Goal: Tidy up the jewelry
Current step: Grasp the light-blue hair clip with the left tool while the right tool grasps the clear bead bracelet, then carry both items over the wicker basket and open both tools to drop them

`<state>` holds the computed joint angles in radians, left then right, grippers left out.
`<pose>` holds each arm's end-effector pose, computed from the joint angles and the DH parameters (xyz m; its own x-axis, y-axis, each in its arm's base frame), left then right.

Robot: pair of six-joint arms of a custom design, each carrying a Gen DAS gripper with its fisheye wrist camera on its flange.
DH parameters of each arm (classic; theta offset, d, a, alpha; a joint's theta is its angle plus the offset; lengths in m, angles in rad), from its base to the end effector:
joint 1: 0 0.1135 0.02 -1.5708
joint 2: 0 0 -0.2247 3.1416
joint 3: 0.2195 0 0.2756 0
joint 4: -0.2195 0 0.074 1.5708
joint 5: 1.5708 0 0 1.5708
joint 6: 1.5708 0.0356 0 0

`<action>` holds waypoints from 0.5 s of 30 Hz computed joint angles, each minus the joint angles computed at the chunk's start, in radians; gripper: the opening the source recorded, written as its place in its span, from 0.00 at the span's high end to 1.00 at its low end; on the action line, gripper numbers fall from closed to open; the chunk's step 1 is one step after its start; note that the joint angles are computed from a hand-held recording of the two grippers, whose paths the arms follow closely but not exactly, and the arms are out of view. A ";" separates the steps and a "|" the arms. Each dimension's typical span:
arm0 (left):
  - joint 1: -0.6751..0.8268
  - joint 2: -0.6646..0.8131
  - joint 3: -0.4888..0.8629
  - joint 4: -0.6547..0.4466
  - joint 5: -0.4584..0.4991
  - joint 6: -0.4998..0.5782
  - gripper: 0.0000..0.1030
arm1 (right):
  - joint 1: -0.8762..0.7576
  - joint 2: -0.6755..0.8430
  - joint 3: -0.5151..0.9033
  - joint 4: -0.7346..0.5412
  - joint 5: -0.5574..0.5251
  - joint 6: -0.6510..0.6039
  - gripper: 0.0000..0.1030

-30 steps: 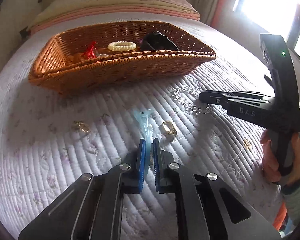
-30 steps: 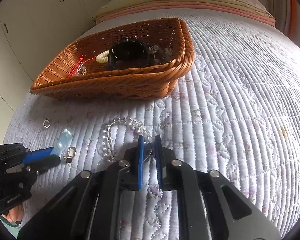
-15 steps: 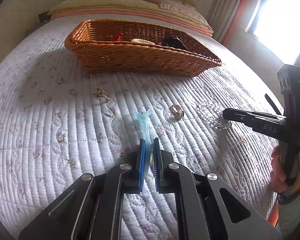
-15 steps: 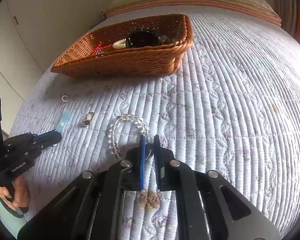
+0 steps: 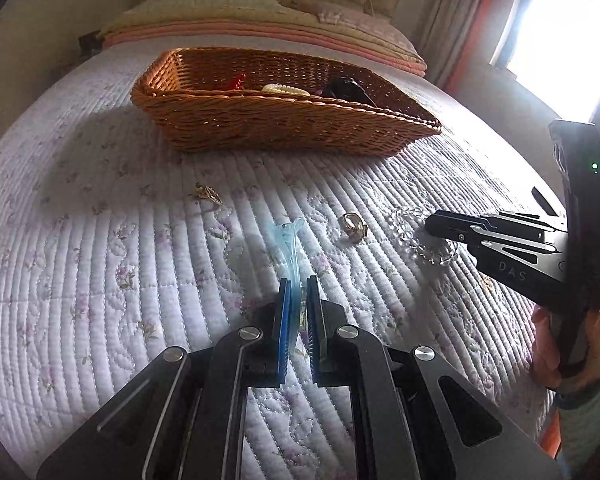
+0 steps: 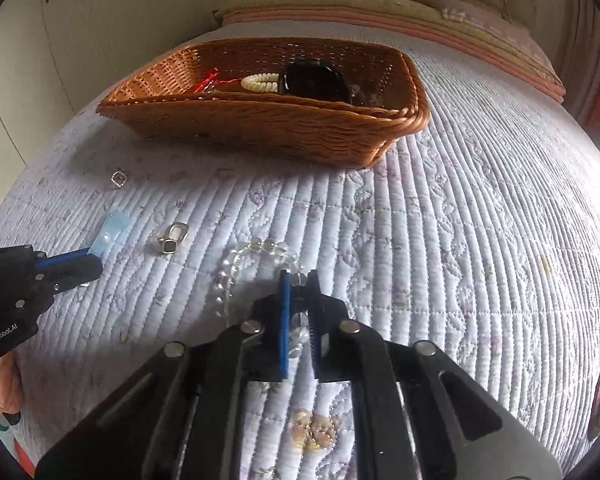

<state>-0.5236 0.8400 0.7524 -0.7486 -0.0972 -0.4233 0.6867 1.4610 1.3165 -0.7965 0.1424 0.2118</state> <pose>0.1893 -0.1053 0.2359 -0.7672 -0.0291 -0.6407 0.1384 0.9679 -0.2097 0.2619 0.2082 0.2692 -0.7294 -0.3288 -0.5999 -0.4190 0.9079 0.0117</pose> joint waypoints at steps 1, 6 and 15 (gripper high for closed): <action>-0.001 -0.002 0.004 -0.001 -0.007 -0.001 0.95 | -0.003 -0.009 -0.004 0.001 -0.011 0.005 0.94; -0.001 -0.042 0.047 -0.023 -0.025 -0.002 0.95 | -0.010 -0.082 0.013 -0.014 -0.046 0.006 0.94; 0.053 0.089 0.300 0.011 -0.025 0.108 0.95 | -0.042 -0.049 0.241 -0.027 -0.087 0.011 0.94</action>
